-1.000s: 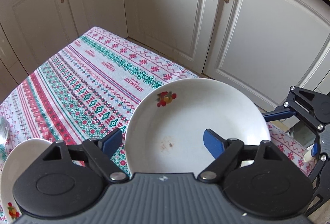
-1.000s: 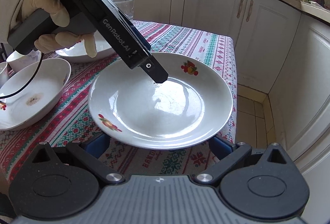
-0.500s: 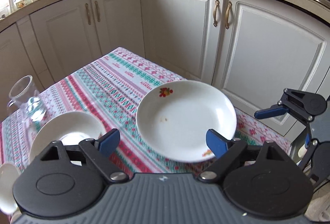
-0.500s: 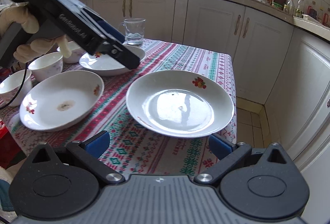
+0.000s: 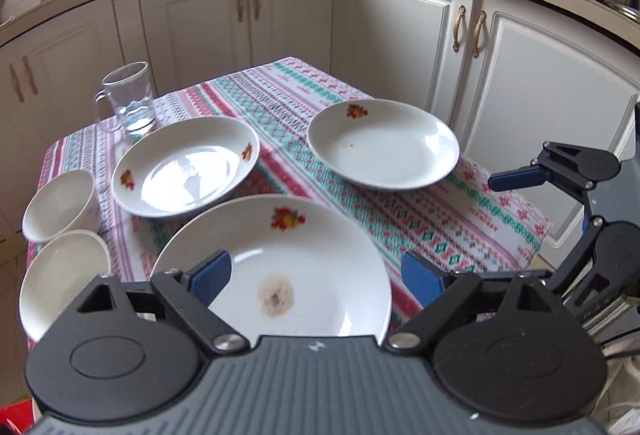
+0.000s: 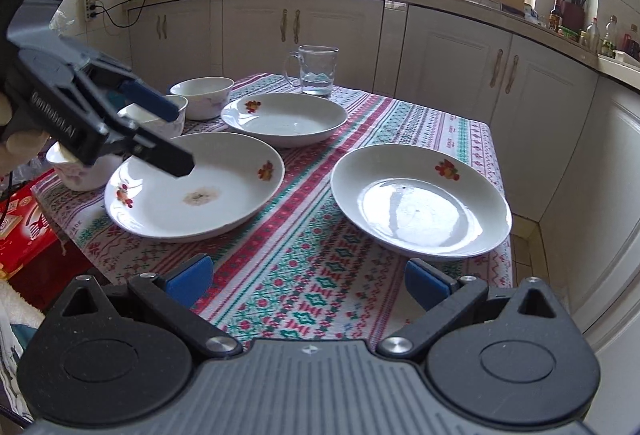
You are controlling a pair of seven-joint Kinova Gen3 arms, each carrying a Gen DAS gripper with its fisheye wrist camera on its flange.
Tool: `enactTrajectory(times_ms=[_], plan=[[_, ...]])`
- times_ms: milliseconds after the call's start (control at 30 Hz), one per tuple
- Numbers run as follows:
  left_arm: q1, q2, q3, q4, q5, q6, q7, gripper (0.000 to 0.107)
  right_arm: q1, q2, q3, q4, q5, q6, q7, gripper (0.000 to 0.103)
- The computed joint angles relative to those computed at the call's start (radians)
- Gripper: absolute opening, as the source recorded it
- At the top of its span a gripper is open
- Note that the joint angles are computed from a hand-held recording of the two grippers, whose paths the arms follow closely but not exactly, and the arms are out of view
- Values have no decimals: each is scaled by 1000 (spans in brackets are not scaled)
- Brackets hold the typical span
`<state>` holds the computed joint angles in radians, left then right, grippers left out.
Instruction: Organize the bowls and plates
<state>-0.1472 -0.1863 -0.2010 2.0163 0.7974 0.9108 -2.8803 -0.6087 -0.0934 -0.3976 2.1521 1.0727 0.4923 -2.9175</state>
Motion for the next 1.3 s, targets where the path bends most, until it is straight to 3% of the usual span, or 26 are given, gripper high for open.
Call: enactTrajectory(times_ms=[267,467,1100,1300], plan=[[-40,-2,-46,20,-4,68,-16,94,-68,52,-3,-27,15,65,-69,103],[-75,20,-52,0,-1,94,-47,94,-119,100,25,-72,-37,95,-5,103],[-200,116,-30,-79,34,185,-178,94,-175,215,141,-183,-265,-37,326,103],[-208,135,-5,-114,21,174,-178,94,-195,235,182,-185,-286,-78,371,103]])
